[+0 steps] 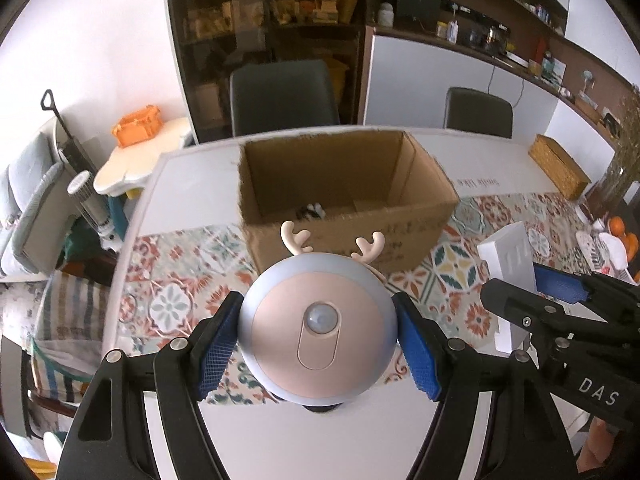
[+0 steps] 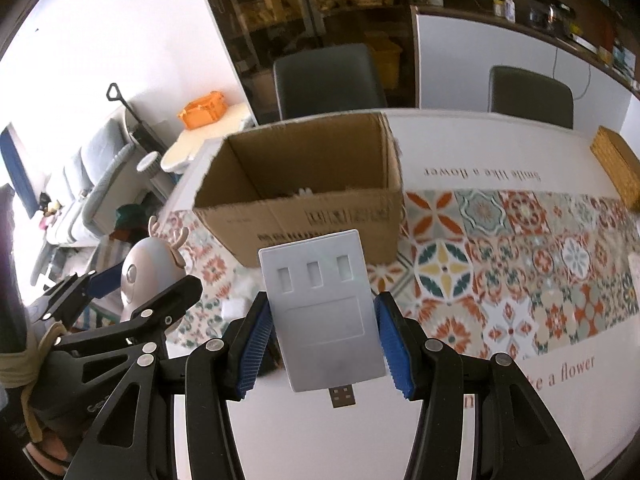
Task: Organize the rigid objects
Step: 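Carry the lamp with the left gripper while the right carries the charger to the box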
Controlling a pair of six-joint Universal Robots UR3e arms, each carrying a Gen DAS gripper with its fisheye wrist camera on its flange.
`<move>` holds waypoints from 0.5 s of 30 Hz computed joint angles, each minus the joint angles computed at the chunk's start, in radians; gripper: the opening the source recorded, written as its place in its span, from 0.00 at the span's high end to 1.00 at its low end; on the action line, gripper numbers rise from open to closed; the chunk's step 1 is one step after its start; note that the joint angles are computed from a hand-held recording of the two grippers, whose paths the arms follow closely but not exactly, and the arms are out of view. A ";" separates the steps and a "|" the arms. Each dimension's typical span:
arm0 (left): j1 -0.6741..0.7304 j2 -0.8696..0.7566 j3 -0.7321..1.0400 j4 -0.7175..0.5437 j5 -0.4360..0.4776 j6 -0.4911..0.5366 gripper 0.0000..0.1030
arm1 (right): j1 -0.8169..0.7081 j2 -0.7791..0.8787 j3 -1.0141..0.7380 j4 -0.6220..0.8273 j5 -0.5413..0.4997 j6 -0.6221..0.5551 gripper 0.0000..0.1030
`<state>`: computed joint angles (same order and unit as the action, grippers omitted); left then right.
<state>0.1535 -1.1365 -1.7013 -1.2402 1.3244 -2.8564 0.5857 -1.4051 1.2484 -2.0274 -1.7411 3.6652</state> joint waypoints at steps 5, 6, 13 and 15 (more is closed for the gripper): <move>0.018 -0.049 0.068 0.005 -0.010 -0.001 0.28 | -0.007 0.062 -0.105 0.017 0.003 -0.025 0.49; 0.019 -0.063 0.084 0.007 -0.011 0.000 0.28 | -0.011 0.072 -0.121 0.019 0.006 -0.031 0.49; 0.009 -0.178 0.187 0.035 -0.009 -0.011 0.28 | -0.035 0.172 -0.288 0.064 0.002 -0.077 0.49; -0.004 -0.214 0.216 0.050 0.005 -0.018 0.28 | -0.045 0.203 -0.342 0.081 0.004 -0.089 0.49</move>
<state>0.1495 -1.3509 -1.4857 -1.1899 1.3295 -2.8742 0.5404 -1.2021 0.9064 -1.9462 -1.7374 3.5763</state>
